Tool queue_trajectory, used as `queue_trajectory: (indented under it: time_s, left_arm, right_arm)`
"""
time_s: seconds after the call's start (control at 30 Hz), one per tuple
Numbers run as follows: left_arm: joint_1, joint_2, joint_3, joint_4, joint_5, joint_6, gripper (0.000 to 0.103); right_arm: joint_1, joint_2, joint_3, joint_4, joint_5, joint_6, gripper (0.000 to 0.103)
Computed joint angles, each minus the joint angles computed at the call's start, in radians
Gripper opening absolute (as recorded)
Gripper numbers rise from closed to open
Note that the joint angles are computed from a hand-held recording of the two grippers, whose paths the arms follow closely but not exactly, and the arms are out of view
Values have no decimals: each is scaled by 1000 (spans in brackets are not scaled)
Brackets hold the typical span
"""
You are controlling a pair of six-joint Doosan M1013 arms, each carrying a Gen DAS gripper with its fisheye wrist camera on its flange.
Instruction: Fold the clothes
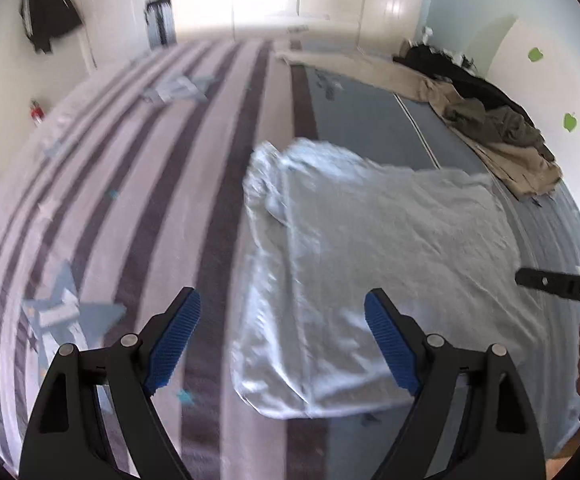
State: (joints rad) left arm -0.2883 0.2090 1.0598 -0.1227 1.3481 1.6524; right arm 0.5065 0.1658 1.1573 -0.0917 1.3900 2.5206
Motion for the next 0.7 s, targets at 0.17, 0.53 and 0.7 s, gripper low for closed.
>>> queue_trajectory:
  time_s: [0.17, 0.53, 0.7]
  left_arm:
    - [27, 64, -77, -129, 89, 80, 83]
    - [111, 225, -185, -325, 244, 115, 83]
    - [147, 270, -197, -428, 302, 77, 83]
  right_arm:
    - [17, -7, -15, -85, 41, -4, 72]
    - [39, 41, -53, -146, 107, 118, 72]
    - [49, 87, -88, -129, 111, 124, 72]
